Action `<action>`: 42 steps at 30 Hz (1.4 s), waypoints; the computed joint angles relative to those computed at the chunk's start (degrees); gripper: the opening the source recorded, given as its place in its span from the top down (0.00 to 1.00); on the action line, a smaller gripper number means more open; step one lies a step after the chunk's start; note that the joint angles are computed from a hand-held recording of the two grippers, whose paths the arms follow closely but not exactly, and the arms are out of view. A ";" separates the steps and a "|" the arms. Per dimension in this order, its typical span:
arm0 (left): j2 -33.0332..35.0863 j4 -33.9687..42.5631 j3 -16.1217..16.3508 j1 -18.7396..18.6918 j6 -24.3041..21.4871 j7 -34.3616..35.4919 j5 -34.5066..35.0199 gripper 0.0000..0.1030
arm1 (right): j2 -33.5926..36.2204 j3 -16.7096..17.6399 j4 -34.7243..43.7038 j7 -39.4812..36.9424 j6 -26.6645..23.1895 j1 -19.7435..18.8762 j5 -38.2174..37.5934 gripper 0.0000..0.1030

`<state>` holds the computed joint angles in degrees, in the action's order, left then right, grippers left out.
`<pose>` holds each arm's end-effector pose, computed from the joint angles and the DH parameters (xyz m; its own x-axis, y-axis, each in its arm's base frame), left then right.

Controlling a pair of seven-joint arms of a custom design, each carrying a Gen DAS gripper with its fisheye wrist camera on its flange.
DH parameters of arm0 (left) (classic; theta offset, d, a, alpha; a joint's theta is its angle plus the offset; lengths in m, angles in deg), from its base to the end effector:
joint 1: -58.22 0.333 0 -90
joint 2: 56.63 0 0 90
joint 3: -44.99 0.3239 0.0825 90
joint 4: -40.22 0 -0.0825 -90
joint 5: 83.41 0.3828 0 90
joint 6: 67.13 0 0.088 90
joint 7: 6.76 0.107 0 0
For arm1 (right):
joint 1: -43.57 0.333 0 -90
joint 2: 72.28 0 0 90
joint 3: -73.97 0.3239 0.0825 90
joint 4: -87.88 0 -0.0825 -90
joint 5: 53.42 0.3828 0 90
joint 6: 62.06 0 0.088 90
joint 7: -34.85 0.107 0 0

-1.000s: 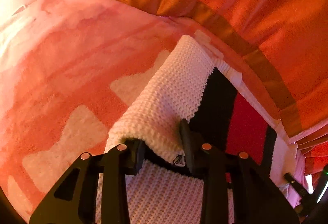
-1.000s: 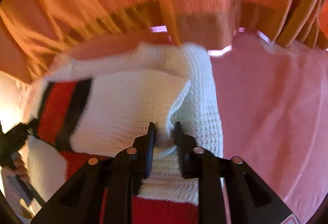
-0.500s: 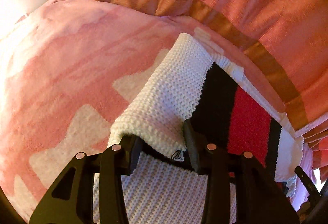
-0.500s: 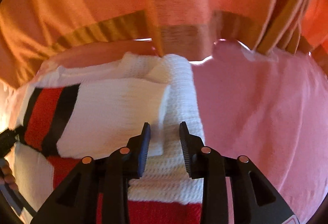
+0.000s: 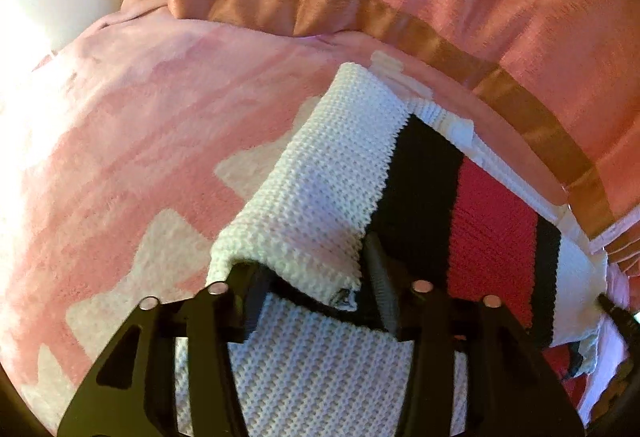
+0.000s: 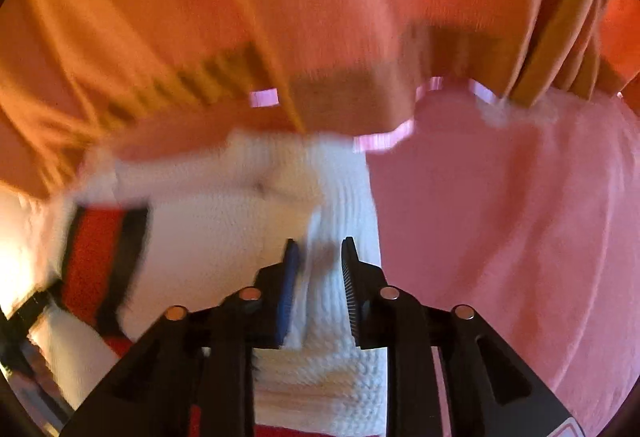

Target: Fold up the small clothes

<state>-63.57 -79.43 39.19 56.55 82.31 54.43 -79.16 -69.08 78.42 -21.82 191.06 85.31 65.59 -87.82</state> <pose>0.5571 -0.0770 0.5592 0.2405 -0.9463 0.2160 -0.7636 -0.3218 -0.5598 0.5487 0.2825 0.5379 -0.2070 -0.9603 -0.1872 -0.7092 0.2791 -0.6474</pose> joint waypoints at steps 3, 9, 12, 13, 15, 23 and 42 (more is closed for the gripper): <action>-0.05 -0.07 -0.06 0.00 -0.14 0.11 0.25 0.50 | 1.60 -0.15 2.96 -0.47 1.26 0.25 -3.53 0.88; 0.14 -0.24 -0.12 0.01 0.17 0.22 0.88 0.48 | 8.27 -3.06 7.91 -6.35 -1.75 -0.57 8.54 1.00; 0.51 -0.07 -0.24 0.03 0.28 0.31 1.50 0.46 | 6.58 -4.07 8.17 -4.97 -2.98 1.85 3.82 1.00; 0.50 -0.14 -0.28 0.02 0.33 0.29 1.70 0.45 | 6.38 -4.09 8.30 -4.79 -3.22 2.26 2.10 1.00; 0.51 -0.26 -0.46 0.06 0.45 0.00 2.63 0.45 | 7.39 -4.16 9.72 -5.84 -6.25 2.77 -1.12 1.00; -0.16 -0.94 -0.10 -0.28 0.41 1.06 1.37 0.44 | 0.17 -2.10 2.89 -6.37 -4.83 1.64 3.58 0.92; -17.38 -16.49 -4.13 2.17 3.00 0.15 20.24 0.32 | -13.91 14.65 -11.03 4.53 -22.82 2.92 -7.47 0.72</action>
<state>-80.95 -95.92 35.06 58.72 85.31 54.58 -58.91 -82.99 93.07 -32.85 195.59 62.49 68.51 -95.29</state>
